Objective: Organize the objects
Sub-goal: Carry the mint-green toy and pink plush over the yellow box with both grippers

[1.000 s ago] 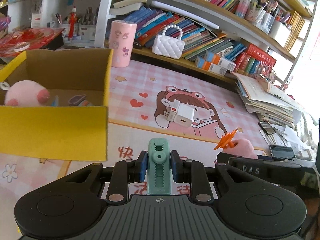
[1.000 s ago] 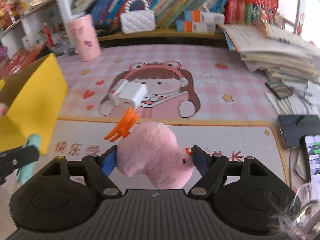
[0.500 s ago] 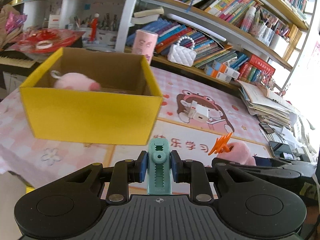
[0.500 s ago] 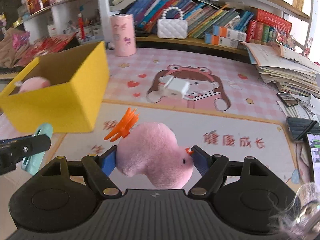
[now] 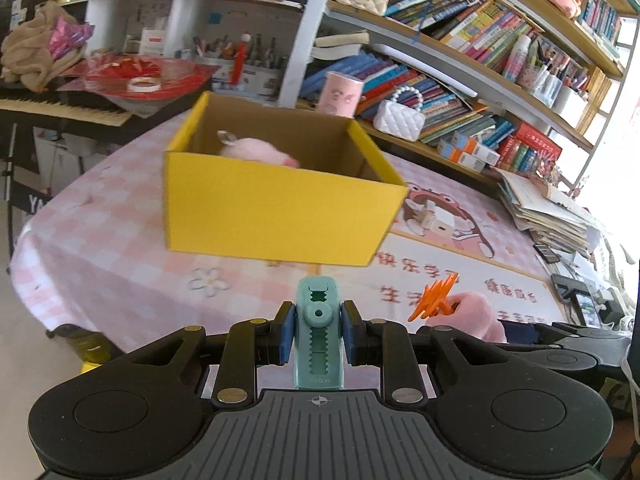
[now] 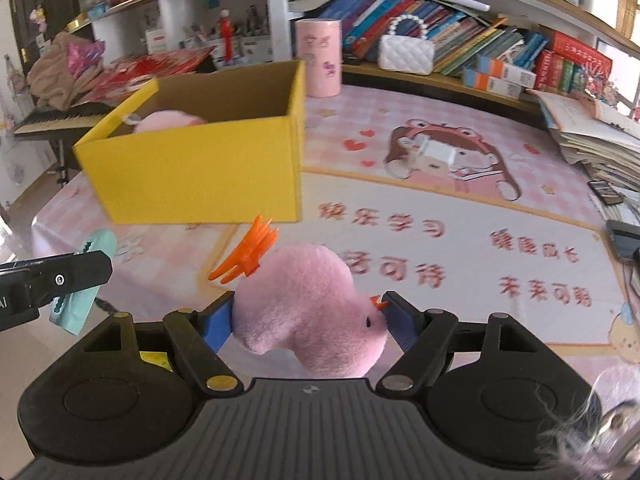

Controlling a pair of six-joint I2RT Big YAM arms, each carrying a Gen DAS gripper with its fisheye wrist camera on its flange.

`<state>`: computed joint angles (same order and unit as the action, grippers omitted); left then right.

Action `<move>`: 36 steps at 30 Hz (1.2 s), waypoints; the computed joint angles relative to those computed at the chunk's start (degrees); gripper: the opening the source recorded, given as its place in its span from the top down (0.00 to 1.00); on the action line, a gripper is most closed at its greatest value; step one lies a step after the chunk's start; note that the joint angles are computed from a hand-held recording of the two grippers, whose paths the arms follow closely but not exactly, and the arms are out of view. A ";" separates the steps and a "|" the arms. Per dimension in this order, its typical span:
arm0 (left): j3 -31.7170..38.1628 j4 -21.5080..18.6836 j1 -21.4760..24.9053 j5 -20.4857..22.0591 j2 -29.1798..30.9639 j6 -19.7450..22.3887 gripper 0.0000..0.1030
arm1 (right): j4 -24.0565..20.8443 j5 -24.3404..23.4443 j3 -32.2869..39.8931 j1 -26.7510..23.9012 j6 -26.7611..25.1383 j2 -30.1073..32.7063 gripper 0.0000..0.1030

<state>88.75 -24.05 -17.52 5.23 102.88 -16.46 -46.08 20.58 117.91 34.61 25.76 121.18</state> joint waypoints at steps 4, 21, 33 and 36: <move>-2.76 0.90 1.67 0.23 -1.96 0.61 0.78 | -0.41 0.04 1.79 1.74 0.57 1.21 0.26; -6.25 4.77 4.89 2.60 -4.67 2.71 0.78 | -3.87 2.47 10.09 4.97 0.44 5.41 0.26; 1.13 7.52 5.25 0.71 -0.46 2.64 0.78 | 2.99 4.18 18.34 3.16 -7.34 8.78 0.26; 5.47 7.02 5.26 -0.35 2.19 2.29 0.78 | 0.46 3.07 29.25 1.88 -8.84 14.25 0.26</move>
